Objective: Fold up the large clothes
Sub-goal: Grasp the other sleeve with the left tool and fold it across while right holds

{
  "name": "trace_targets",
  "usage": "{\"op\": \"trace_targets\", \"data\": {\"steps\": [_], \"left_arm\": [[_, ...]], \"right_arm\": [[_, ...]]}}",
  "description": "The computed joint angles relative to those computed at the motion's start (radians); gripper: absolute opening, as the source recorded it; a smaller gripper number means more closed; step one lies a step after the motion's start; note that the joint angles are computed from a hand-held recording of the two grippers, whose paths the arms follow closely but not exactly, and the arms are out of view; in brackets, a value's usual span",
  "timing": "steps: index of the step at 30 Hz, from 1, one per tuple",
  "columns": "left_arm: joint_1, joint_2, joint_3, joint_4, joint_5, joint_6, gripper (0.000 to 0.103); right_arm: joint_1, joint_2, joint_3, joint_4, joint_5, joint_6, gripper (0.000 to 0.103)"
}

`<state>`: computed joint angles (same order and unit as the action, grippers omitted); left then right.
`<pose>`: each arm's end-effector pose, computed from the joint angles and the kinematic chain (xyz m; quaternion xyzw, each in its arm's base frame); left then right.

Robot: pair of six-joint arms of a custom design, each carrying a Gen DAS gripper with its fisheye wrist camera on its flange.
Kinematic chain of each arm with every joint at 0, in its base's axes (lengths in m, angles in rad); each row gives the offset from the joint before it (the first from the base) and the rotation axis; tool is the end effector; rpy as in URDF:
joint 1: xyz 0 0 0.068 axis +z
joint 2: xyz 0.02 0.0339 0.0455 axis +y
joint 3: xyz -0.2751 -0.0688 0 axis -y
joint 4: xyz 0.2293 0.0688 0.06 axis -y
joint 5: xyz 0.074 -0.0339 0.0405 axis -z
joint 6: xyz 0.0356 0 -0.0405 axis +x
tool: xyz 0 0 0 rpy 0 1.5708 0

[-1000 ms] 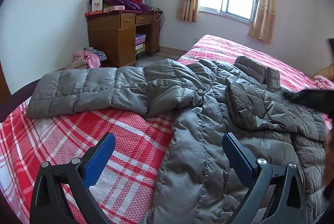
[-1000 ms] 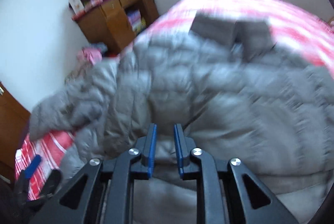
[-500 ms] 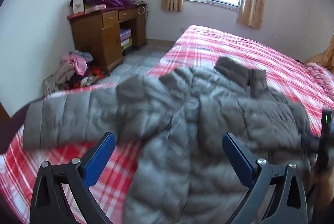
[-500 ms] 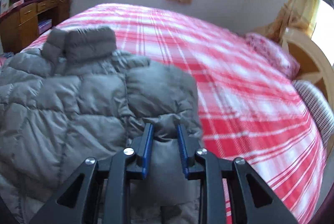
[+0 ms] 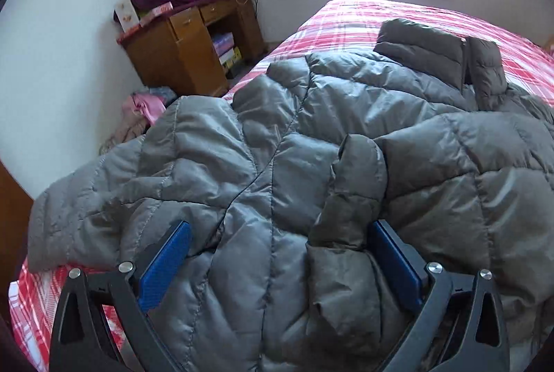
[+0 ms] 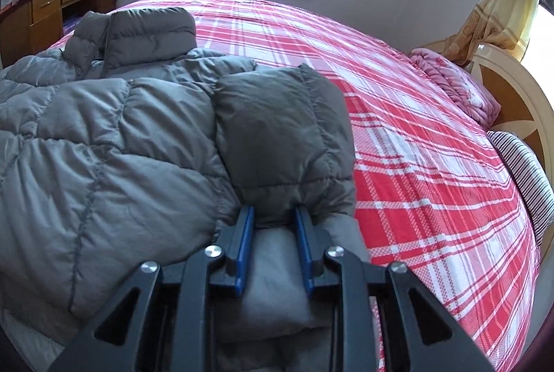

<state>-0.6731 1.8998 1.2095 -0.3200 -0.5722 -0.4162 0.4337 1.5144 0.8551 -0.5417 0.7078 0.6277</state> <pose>0.3085 -0.2213 0.1861 0.0407 0.9243 0.0945 0.3675 0.2448 0.0878 0.2009 0.1527 0.9115 -0.2065 0.3211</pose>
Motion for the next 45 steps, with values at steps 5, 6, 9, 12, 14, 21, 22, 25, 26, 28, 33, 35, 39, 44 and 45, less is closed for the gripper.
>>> {"op": "trace_targets", "data": {"steps": [5, 6, 9, 12, 14, 21, 22, 25, 26, 28, 33, 35, 39, 44, 45], "left_arm": [[0.015, -0.013, -0.001, 0.001, 0.019, 0.017, 0.102], [0.022, -0.031, -0.008, -0.008, 0.039, 0.02, 0.102], [0.07, -0.188, -0.102, -0.005, 0.135, 0.011, 0.102], [0.173, -0.444, -0.256, 0.039, 0.2, 0.011, 0.102], [0.313, -0.592, -0.326, 0.026, 0.257, 0.025, 0.102], [1.018, -0.596, -0.295, -0.102, 0.476, 0.05, 0.102], [1.073, -0.557, -0.28, -0.099, 0.513, 0.052, 0.102], [1.15, -0.428, -0.235, -0.083, 0.504, 0.042, 0.102], [1.152, -0.396, -0.226, -0.081, 0.499, 0.035, 0.102], [1.16, -0.346, -0.224, -0.069, 0.535, 0.027, 0.102], [1.106, -0.319, -0.283, 0.022, 0.506, 0.057, 0.09], [1.075, -0.332, -0.302, 0.052, 0.487, 0.077, 0.052], [1.082, -0.356, -0.279, 0.038, 0.566, 0.106, 0.016], [0.956, -0.458, -0.204, 0.006, 0.487, 0.142, 0.012], [0.916, -0.484, -0.18, -0.014, 0.474, 0.15, 0.012]], "right_arm": [[0.024, 0.004, -0.006, -0.011, 0.039, 0.037, 0.031], [0.028, 0.003, -0.01, -0.007, 0.043, 0.042, 0.031], [0.018, -0.019, -0.031, 0.019, 0.033, 0.039, 0.038], [0.003, -0.064, -0.067, 0.064, 0.009, 0.027, 0.048], [-0.007, -0.078, -0.078, 0.084, -0.009, 0.015, 0.049], [-0.003, -0.052, -0.066, 0.085, -0.004, 0.013, 0.05], [-0.004, -0.049, -0.064, 0.085, -0.004, 0.013, 0.051], [-0.005, -0.04, -0.061, 0.083, -0.003, 0.013, 0.051], [-0.006, -0.039, -0.06, 0.084, -0.004, 0.013, 0.051], [-0.004, -0.037, -0.059, 0.083, -0.002, 0.016, 0.051], [0.006, -0.012, -0.044, 0.064, 0.015, 0.028, 0.051], [0.008, -0.009, -0.042, 0.06, 0.018, 0.03, 0.051], [0.009, -0.007, -0.04, 0.059, 0.016, 0.033, 0.051], [0.007, -0.01, -0.041, 0.063, 0.012, 0.032, 0.051], [0.005, -0.013, -0.045, 0.068, 0.008, 0.032, 0.051]]}}
